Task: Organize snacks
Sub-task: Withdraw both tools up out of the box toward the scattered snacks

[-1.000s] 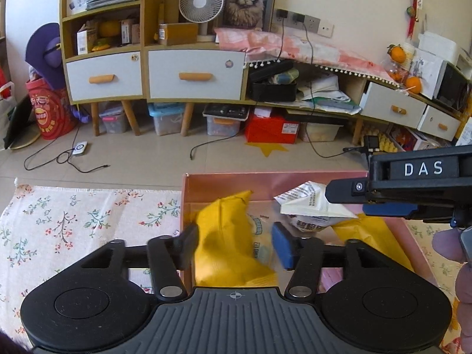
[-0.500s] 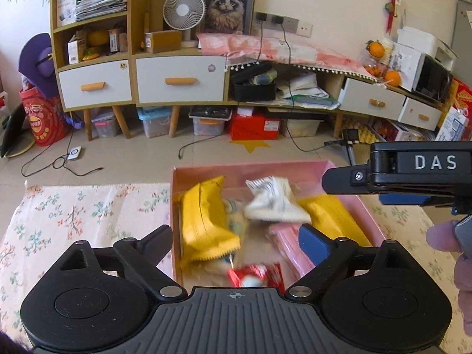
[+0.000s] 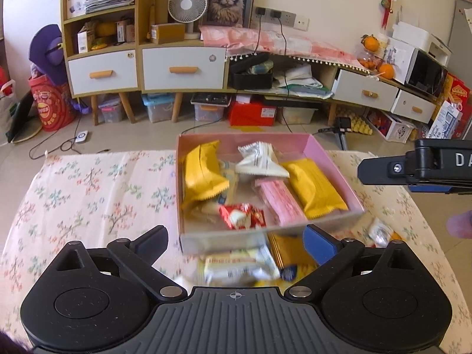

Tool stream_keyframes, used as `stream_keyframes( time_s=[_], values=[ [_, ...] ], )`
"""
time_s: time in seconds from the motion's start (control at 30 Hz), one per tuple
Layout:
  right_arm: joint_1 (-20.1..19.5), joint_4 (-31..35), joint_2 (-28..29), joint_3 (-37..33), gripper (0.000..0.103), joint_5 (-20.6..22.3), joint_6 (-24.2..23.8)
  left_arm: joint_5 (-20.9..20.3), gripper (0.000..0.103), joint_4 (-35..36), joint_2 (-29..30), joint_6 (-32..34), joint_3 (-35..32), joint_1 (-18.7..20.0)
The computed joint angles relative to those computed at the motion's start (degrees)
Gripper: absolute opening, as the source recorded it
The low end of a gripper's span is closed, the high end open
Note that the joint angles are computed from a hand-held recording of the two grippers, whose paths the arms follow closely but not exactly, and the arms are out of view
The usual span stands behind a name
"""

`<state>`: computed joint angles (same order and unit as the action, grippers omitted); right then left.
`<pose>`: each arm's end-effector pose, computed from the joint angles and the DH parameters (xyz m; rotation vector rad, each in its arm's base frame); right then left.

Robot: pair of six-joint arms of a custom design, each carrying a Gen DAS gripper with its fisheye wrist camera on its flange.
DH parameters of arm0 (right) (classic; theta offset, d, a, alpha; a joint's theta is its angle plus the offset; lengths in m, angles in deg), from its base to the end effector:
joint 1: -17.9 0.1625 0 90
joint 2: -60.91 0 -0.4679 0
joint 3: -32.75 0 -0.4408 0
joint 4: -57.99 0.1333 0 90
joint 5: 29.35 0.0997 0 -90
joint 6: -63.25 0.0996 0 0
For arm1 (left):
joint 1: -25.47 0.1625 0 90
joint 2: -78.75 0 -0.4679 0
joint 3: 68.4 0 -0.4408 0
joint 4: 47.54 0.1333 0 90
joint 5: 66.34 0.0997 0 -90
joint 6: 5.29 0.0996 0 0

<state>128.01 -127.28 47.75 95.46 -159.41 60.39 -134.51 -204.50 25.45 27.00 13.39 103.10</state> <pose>0.3627 -0.7892 -0.0483 0.1139 -2.3731 1.1072 -0.0056 -0.8205 0.3170 0.8095 2.4220 -0.7906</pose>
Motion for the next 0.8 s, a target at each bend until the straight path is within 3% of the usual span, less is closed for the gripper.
stream_keyframes(
  time_s=[0.37,0.8],
  values=[
    [0.90,-5.22,-2.98,9.32,0.103,-0.87,-0.94,1.66,0.101,1.12,-5.92,0.77,7.36,0.86],
    [1.27,-10.11,-4.85,19.61,0.103,-0.34,-1.68,-0.24,0.102,-5.42,-11.80,8.76,17.20,3.02]
  ],
)
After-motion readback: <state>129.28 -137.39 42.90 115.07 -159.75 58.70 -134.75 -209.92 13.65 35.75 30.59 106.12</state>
